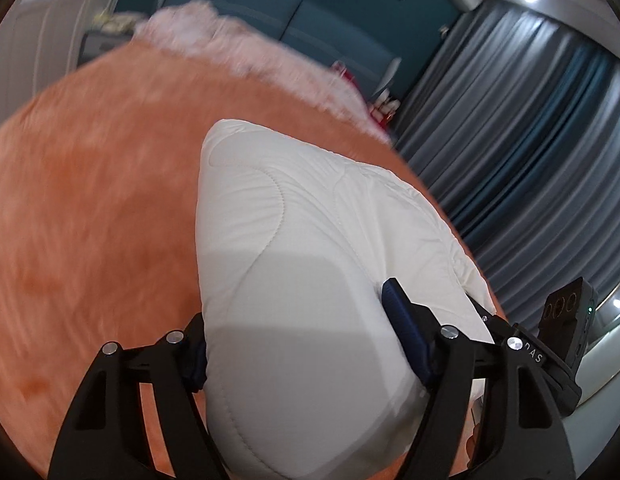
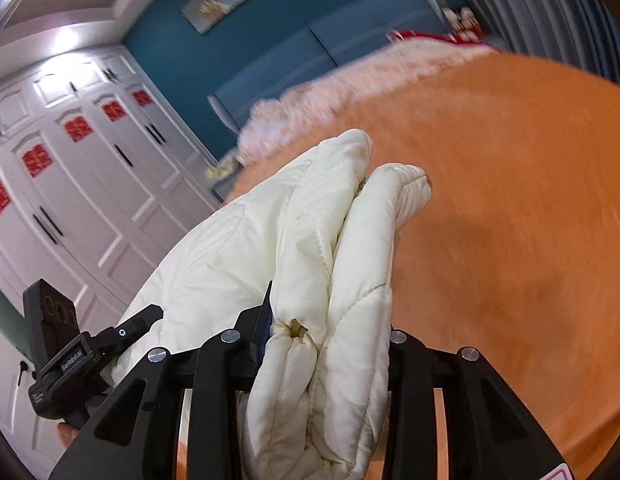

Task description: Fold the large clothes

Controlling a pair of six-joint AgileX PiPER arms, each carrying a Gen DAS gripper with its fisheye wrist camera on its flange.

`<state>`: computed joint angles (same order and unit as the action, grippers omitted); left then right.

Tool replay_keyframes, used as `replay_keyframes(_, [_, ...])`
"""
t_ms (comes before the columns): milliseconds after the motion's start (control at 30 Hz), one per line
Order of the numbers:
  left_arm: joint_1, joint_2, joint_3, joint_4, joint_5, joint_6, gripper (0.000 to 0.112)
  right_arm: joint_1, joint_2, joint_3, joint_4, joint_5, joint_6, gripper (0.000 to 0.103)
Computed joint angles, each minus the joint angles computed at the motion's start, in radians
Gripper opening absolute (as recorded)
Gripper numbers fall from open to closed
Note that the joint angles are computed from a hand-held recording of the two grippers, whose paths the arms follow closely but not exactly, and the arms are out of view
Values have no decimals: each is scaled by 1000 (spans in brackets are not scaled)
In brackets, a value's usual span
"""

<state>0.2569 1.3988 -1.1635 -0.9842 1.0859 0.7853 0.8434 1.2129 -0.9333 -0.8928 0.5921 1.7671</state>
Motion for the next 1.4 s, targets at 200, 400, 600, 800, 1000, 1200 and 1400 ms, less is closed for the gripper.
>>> replay_keyframes(200, [-38, 157, -235, -50, -54, 17, 71, -199, 151, -195, 105, -162, -267, 33])
replay_keyframes(400, [-41, 400, -515, -13, -79, -19, 71, -311, 432, -442, 278, -258, -514, 33])
replay_keyframes(600, [-23, 622, -691, 10, -115, -26, 71, -357, 684, -661, 476, -278, -756, 33])
replay_keyframes(800, [2, 819, -784, 43, -124, -55, 71, -367, 909, -821, 678, -251, -946, 33])
replay_keyframes(1000, [43, 860, -671, -29, -155, 82, 78, -345, 993, -771, 598, -332, -828, 37])
replay_keyframes(1200, [54, 824, -595, 26, -177, 56, 87, -347, 943, -652, 683, -390, -838, 58])
replay_keyframes(1400, [21, 635, -465, 302, -286, -93, 86, -286, 764, -572, 443, -176, -662, 63])
